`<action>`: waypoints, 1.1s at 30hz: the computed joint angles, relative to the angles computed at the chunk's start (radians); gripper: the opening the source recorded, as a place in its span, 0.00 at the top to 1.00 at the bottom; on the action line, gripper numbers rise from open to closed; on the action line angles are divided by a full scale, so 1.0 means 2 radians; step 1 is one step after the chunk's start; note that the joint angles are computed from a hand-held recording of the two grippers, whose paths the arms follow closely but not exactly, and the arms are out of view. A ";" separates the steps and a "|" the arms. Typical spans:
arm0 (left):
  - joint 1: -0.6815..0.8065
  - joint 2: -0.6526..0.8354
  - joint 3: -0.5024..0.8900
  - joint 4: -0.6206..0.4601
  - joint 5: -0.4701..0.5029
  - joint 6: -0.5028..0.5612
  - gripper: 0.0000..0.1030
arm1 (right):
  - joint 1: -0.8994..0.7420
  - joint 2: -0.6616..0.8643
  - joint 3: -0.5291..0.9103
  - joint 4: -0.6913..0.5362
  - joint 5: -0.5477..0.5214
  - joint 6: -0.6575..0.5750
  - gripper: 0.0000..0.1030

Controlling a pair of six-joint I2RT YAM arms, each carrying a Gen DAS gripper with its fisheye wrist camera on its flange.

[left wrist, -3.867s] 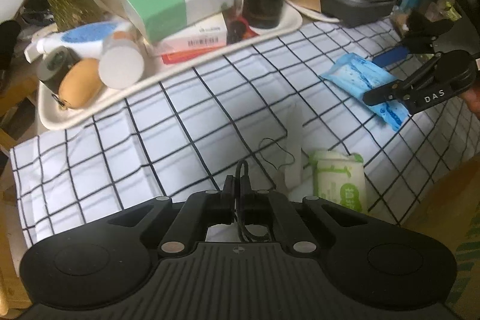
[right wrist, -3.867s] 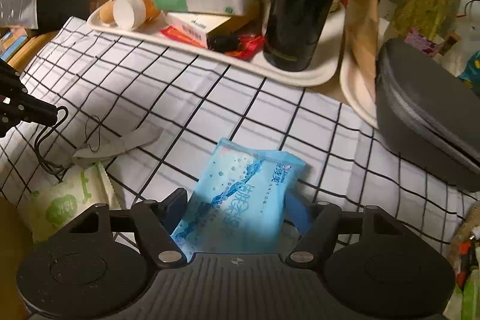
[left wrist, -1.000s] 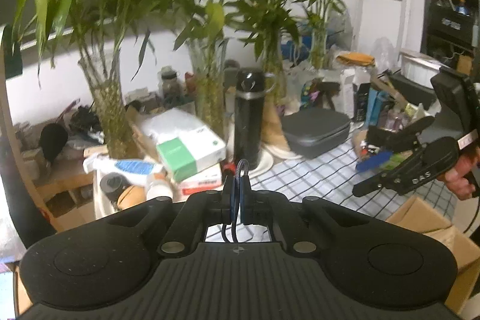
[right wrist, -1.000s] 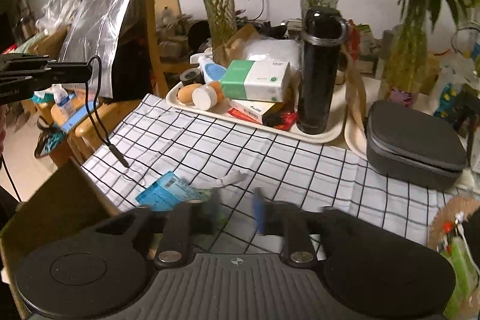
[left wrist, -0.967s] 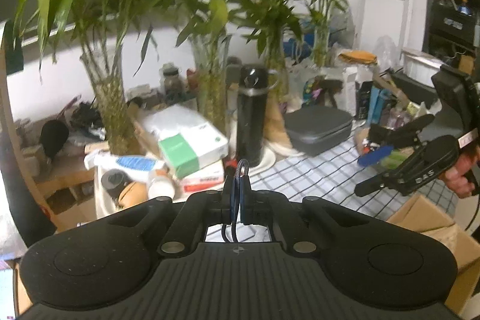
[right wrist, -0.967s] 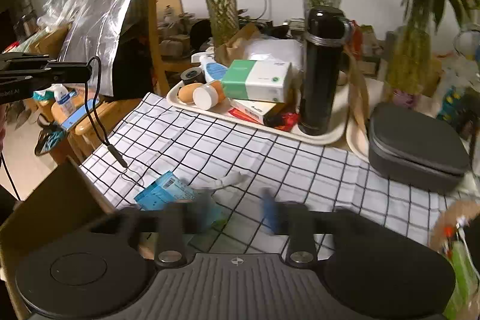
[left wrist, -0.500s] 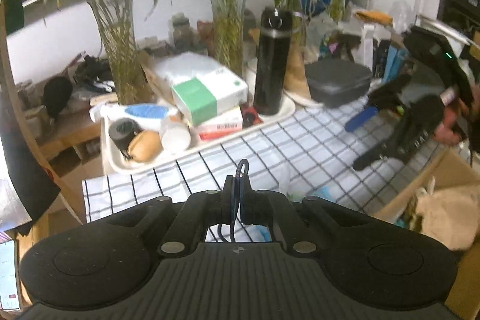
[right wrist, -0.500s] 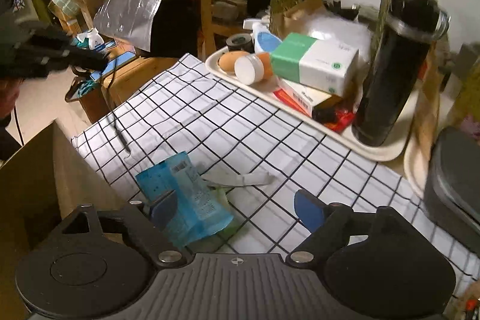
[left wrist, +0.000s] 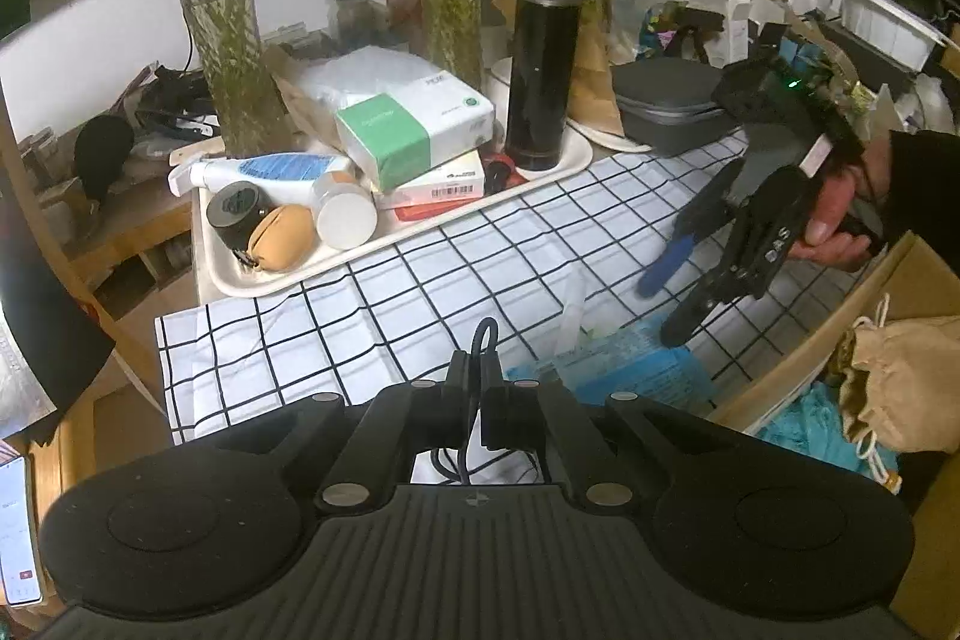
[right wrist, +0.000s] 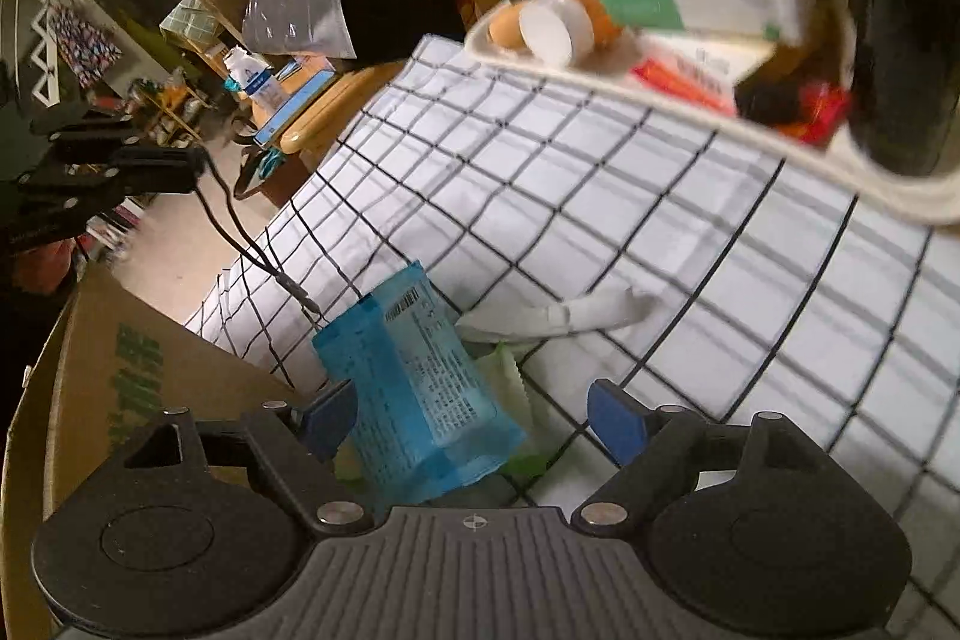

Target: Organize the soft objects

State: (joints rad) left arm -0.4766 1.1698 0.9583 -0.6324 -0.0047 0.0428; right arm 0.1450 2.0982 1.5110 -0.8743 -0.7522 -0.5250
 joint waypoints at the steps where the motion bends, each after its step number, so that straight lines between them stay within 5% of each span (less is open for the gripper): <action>1: 0.000 0.001 0.000 -0.001 -0.001 0.001 0.97 | 0.001 0.010 0.006 -0.002 -0.001 0.003 0.23; 13: -0.008 0.007 0.003 -0.003 -0.006 0.001 0.97 | 0.008 0.004 -0.014 0.003 0.010 -0.026 0.52; 18: -0.007 0.009 0.004 -0.002 -0.009 -0.001 0.97 | -0.002 -0.020 -0.033 0.017 -0.002 -0.033 0.73; 28: -0.021 0.009 0.007 0.001 -0.015 -0.007 0.97 | -0.050 -0.068 -0.071 0.012 0.030 -0.060 0.79; 33: -0.023 0.009 0.008 0.002 -0.015 -0.008 0.97 | -0.078 -0.082 -0.087 0.003 0.106 -0.070 0.74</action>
State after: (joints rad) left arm -0.5221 1.1874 0.9743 -0.6278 -0.0344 0.0262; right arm -0.0117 1.9352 1.3365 -0.8690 -0.5407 -0.6644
